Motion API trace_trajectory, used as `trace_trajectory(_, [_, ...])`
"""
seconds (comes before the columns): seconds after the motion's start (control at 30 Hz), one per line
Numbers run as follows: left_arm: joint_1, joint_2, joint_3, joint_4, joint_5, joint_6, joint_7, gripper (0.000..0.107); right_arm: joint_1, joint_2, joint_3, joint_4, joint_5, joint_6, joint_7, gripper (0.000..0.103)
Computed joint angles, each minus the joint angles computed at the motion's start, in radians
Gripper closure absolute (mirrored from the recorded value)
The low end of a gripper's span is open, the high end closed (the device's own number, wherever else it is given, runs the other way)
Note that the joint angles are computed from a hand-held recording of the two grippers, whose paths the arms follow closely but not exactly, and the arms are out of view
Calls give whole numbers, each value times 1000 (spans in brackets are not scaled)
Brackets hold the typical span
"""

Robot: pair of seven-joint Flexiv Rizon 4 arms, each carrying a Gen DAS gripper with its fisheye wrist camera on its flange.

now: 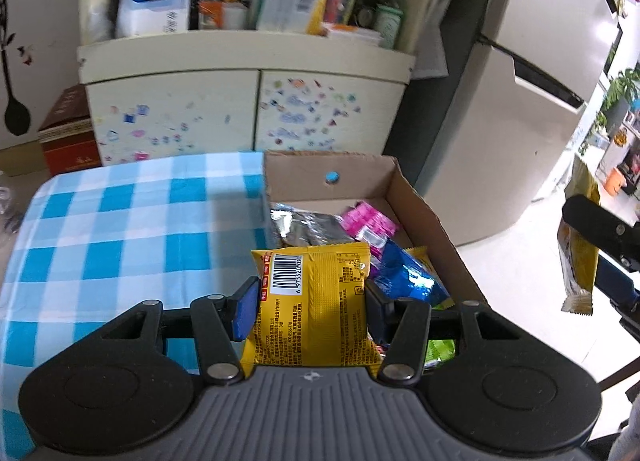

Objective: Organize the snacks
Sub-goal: 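Open both tools to drop the yellow bags into the box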

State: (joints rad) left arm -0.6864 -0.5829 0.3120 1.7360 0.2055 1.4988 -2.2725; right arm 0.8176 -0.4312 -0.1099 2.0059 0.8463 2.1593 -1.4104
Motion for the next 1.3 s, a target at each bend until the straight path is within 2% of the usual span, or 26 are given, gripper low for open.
trace_trajectory(0.13, [36,-32,-54,-26,-31,-2,26,48,3,-5,-9,-9,4,-18,6,50])
trace_trajectory(0.27, [52,-62,-80,-55,-58,-19,58,47,-45,-22,23,-15,-46,-49,94,50])
trace_trajectory(0.37, [31,-74,-57,-69,-53,-36,58,40,-6,-33,-36,-23,-36,-99,138,49])
trace_trajectory(0.47, [-19,-77,2,-79,-27,-55,25,22,-48,-44,-3,-20,-89,-121,214,41])
trace_trajectory(0.53, [-36,-73,24,-83,-5,-66,3,20,-102,-50,54,-11,-141,-114,270,33])
trace_trajectory(0.63, [-26,-54,12,-70,16,-72,-12,18,-70,-49,18,5,-156,-103,299,27])
trace_trajectory(0.8, [-38,-21,22,-62,70,-144,-65,13,-66,-50,6,33,-222,-88,363,26])
trace_trajectory(0.97, [-8,12,-16,-57,125,-212,-97,11,50,-44,-126,52,-225,-135,367,21])
trace_trajectory(1.3, [70,78,-106,-53,234,-309,-155,5,385,-60,-514,123,-274,-268,420,14])
